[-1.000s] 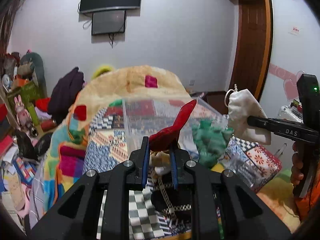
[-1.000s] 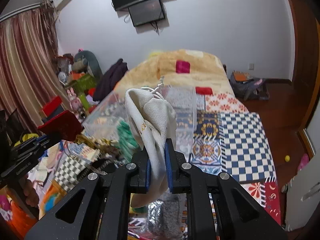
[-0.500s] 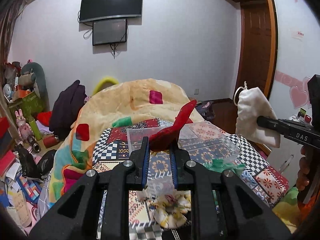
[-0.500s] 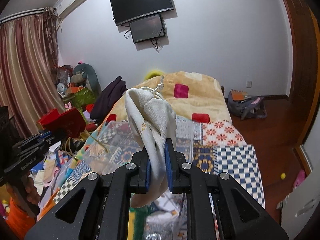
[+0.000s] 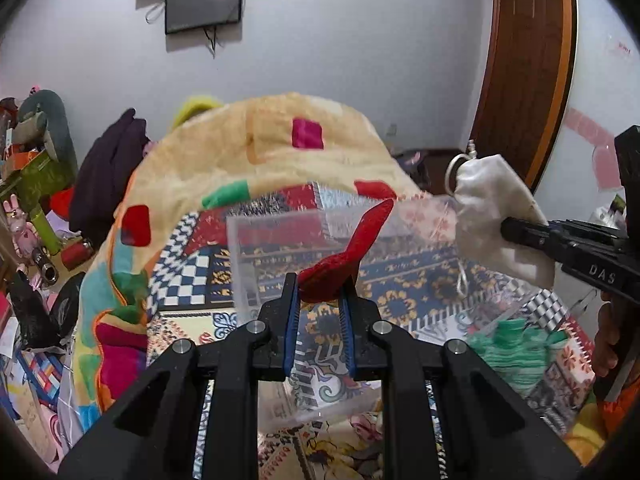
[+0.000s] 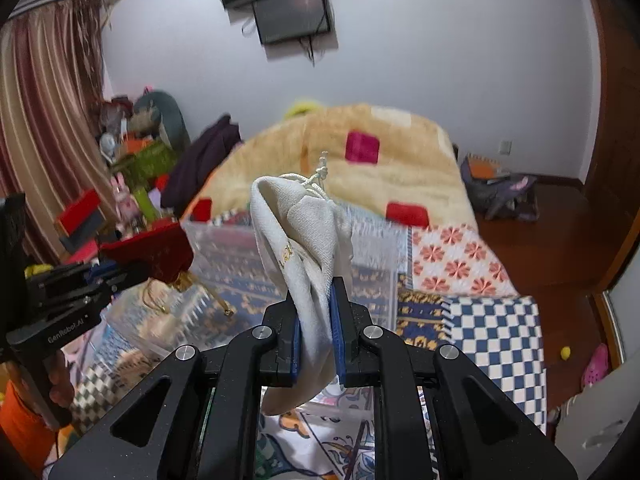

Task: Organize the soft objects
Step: 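Drop red cloth in box with left tool while right tool drops white cloth in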

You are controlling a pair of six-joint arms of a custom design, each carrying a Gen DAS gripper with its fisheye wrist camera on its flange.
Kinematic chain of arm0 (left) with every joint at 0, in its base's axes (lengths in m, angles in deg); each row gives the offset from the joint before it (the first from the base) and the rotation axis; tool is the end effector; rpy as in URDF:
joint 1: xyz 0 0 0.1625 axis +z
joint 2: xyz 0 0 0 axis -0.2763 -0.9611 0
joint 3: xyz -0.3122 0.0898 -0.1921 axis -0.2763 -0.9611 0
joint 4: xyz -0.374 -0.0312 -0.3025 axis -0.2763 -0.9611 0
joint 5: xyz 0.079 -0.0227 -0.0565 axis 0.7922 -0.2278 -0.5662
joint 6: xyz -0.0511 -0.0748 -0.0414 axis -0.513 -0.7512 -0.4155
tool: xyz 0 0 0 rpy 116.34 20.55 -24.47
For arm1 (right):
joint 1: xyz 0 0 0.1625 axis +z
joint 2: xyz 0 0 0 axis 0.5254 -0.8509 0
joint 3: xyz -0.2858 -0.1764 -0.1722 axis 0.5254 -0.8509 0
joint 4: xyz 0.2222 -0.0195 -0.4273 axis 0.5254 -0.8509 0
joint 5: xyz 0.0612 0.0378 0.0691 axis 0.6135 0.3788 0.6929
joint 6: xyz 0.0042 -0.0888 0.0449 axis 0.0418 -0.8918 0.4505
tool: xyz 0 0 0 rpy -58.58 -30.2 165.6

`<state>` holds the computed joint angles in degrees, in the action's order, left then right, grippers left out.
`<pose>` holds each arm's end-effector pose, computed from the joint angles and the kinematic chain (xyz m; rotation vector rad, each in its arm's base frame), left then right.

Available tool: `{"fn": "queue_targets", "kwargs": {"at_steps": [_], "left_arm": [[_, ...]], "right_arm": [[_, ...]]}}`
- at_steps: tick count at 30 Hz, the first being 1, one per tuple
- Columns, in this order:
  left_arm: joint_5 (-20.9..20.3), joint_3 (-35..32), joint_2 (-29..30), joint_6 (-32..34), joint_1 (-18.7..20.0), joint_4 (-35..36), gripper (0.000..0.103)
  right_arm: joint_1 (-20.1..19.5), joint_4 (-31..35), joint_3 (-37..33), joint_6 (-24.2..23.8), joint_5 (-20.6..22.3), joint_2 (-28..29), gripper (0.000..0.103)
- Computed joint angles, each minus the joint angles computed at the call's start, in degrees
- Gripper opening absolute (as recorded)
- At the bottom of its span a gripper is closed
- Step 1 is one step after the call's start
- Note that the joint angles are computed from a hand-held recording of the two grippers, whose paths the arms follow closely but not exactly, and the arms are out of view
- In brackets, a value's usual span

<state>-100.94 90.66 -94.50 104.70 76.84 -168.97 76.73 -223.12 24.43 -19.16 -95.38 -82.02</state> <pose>-0.1808 -0.6642 0.1854 1.2599 2.4225 -0.6570 0.2493 -0.5457 0.1356 0.1551 -2.1945 1.1933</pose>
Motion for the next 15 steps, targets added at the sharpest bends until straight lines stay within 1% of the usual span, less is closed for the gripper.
{"fn": "queue_targets", "kwargs": {"at_steps": [6,10,12,13,14,15], "left_arm": [[0.9,-1.3,2.3,0.2,0.2,2.1,0.019],[1.4,-1.6,2.8,-0.2,0.0,3.1,0.020],[1.6,-1.5,2.8,-0.4,-0.1,3.7,0.024],[1.6,-1.4,2.7,-0.4,-0.1,3.8,0.025],[1.7,-1.2,2.5,-0.5,-0.2,3.8,0.030],[1.7,-1.1,2.4,-0.5,-0.3,3.7,0.038]], "right_arm": [[-1.4,6.9,-1.2,2.5,0.0,0.7,0.012],[-1.3,8.5,-1.4,2.6,-0.1,0.7,0.013],[-1.2,9.1,-1.5,2.9,-0.1,0.7,0.013],[-1.2,9.4,-1.4,3.1,0.3,0.4,0.016],[-1.2,9.8,-1.0,3.5,0.7,0.0,0.021],[-1.3,9.9,-1.1,3.5,1.0,0.0,0.024]]}}
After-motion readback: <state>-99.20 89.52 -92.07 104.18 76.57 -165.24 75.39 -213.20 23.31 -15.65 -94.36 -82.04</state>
